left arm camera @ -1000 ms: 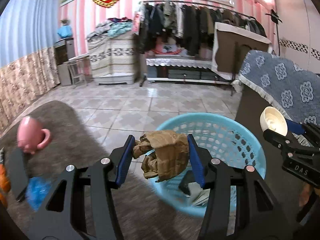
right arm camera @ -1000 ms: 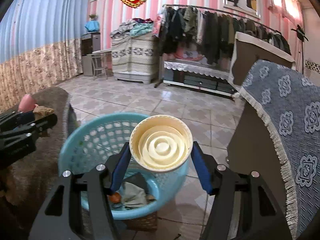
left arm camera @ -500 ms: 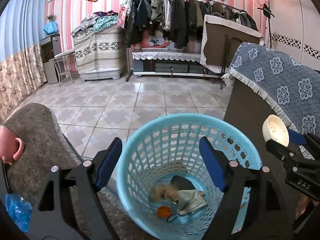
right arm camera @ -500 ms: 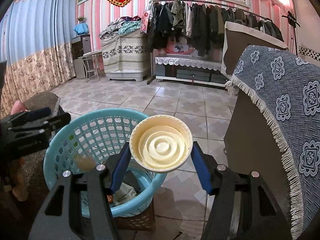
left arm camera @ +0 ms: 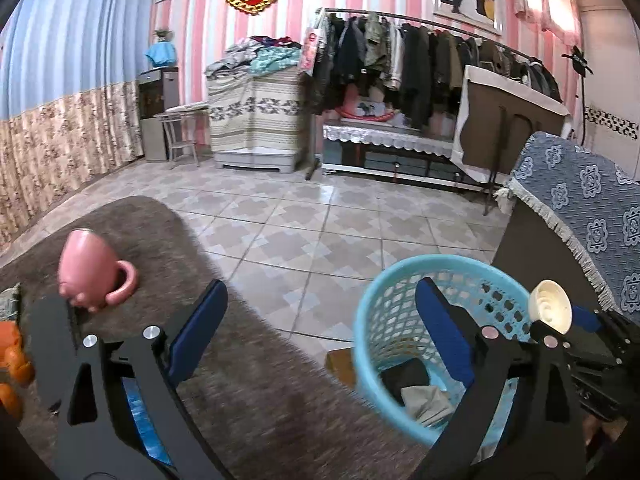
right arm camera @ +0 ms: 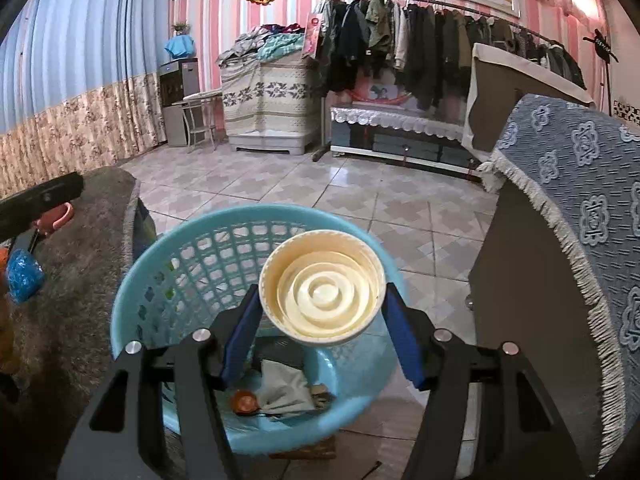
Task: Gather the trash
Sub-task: 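Open the left tool to drop the khaki cloth while the right tool drops the cream bowl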
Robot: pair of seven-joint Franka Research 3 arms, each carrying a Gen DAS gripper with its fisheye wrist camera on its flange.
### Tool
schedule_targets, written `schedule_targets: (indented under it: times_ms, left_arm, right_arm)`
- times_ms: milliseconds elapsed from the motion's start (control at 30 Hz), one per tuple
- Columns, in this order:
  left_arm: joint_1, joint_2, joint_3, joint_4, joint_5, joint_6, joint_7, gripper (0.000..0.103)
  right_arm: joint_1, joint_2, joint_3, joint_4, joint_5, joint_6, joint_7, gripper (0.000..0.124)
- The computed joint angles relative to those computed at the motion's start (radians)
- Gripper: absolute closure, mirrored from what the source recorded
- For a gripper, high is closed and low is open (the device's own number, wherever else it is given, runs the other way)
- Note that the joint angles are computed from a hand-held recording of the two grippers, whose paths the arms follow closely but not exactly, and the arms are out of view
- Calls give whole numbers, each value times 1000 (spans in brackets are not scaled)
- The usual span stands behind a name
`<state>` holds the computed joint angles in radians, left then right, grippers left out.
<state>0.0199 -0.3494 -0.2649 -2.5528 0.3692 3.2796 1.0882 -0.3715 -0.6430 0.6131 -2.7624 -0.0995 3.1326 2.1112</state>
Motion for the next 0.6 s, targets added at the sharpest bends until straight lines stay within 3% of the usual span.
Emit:
schedule_targets:
  times_ms: [67,233,333,433,600]
  left_arm:
    - [14,-27,3,-26,0,0,-3,10]
    - [-43,-74,96,-75,-7,-32,12,10]
    - [-21,-102,93,-99,-9,-36,13,10]
    - [-48,-128,140,-118,-20,-46,23,10]
    - [-57,-172,175,-144,-45,-63,32,10]
  right_arm:
    - [-17,21,31,21,0,2,18,63]
    - [-116,68,152,77,-23,-2,93,63]
    - [-182,50,224,102,-54,-12,144,63]
    - [-208,-2,255,102,-78,-22,184,48]
    - [-182,-40,213,109,-99,-48,197,42]
